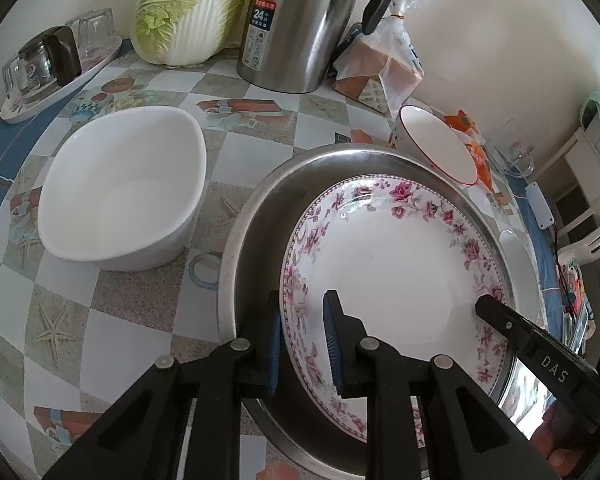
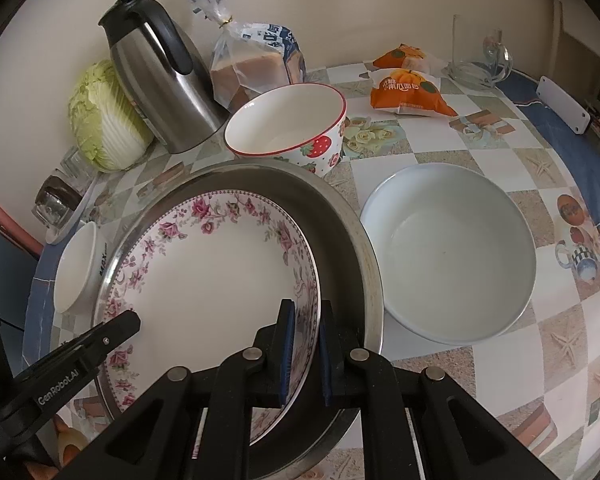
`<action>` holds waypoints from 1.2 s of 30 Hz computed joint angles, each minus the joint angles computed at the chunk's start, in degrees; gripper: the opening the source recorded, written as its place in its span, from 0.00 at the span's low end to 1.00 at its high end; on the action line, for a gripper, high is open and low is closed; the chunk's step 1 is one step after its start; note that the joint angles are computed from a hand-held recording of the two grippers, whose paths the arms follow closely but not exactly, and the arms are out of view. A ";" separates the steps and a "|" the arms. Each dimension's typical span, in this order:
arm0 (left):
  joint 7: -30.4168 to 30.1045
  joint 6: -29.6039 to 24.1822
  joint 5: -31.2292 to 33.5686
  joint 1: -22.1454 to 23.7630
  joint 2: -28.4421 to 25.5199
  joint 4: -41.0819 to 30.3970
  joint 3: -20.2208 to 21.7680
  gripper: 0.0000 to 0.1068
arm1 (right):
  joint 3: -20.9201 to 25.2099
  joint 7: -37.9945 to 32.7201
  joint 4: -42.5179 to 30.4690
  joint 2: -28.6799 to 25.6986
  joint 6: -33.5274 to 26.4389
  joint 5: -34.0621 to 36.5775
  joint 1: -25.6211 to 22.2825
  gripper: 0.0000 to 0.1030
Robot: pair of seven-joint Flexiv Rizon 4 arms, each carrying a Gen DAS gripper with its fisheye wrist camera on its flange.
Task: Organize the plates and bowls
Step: 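Hold the plate flat inside the steel basin with both tools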
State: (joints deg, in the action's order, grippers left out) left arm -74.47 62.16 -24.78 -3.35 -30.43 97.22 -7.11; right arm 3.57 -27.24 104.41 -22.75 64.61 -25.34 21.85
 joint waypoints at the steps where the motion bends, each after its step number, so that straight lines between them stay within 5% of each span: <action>1: -0.32 -0.07 0.06 -0.06 0.01 -0.05 0.15 0.19 | -0.09 0.17 0.17 0.00 0.52 -0.04 -0.01 0.13; 36: -5.23 0.63 4.57 -0.63 0.17 -0.79 2.04 0.17 | -1.36 -0.32 0.40 -0.31 2.67 -0.69 1.46 0.14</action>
State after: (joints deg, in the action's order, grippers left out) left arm -79.70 62.79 -20.21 -3.98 -30.26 96.44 -5.07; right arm 2.21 -27.56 104.81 -23.06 67.28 -26.04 23.31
